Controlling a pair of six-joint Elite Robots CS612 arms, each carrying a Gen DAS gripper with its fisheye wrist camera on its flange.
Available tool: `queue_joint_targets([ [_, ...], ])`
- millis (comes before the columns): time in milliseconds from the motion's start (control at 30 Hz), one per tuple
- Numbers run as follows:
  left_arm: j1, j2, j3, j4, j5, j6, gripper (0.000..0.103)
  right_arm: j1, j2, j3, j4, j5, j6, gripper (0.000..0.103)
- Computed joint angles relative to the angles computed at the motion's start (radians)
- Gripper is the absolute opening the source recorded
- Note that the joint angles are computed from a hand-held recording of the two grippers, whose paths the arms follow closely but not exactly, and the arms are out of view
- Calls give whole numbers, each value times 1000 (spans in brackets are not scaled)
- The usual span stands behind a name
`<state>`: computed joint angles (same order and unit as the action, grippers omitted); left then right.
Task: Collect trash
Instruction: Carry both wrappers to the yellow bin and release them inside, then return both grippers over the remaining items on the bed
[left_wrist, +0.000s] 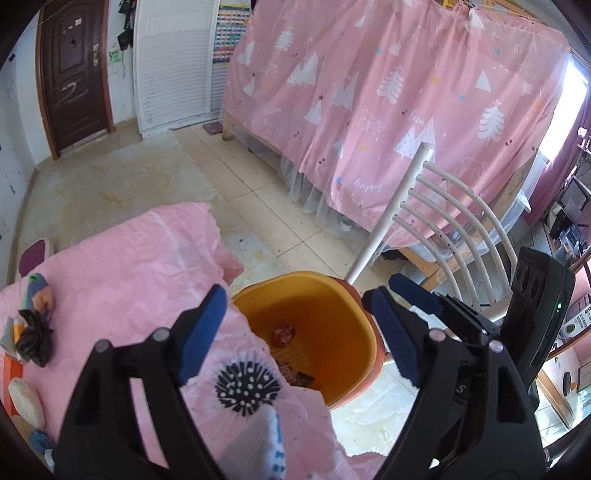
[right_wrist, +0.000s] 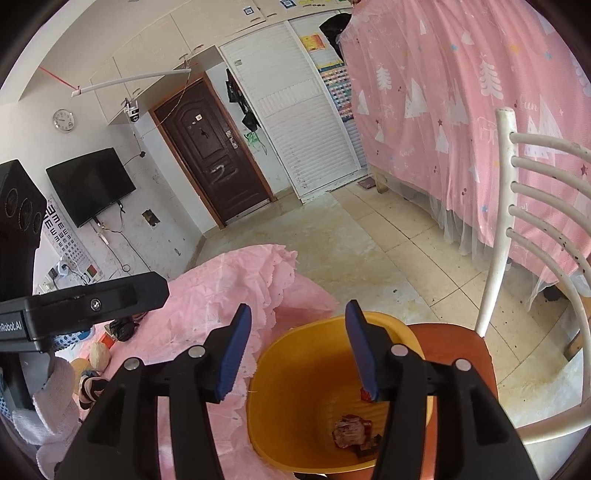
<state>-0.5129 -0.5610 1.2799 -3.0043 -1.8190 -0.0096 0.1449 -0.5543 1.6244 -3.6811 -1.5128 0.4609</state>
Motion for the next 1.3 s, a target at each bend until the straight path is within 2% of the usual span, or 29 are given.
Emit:
queue_joint_targets([
  [233,27,-22,41,-53,8,-32,78,26,-8,-31,39,-2,-32,52],
  [500,69,-48,89,-113,35,-70,78,69,1,-115,125,10,-93,60],
  [833,134,-63,120,-155,46,-119,80,126,29,-238,229,8,-157,63],
  [1067,176,-72,146,-182,93,-147,84,164,47,-309,290,21,-215,65],
  [1300,215,-68,149,-157,151,-153,84,193,73,-373,354,62,-252,66],
])
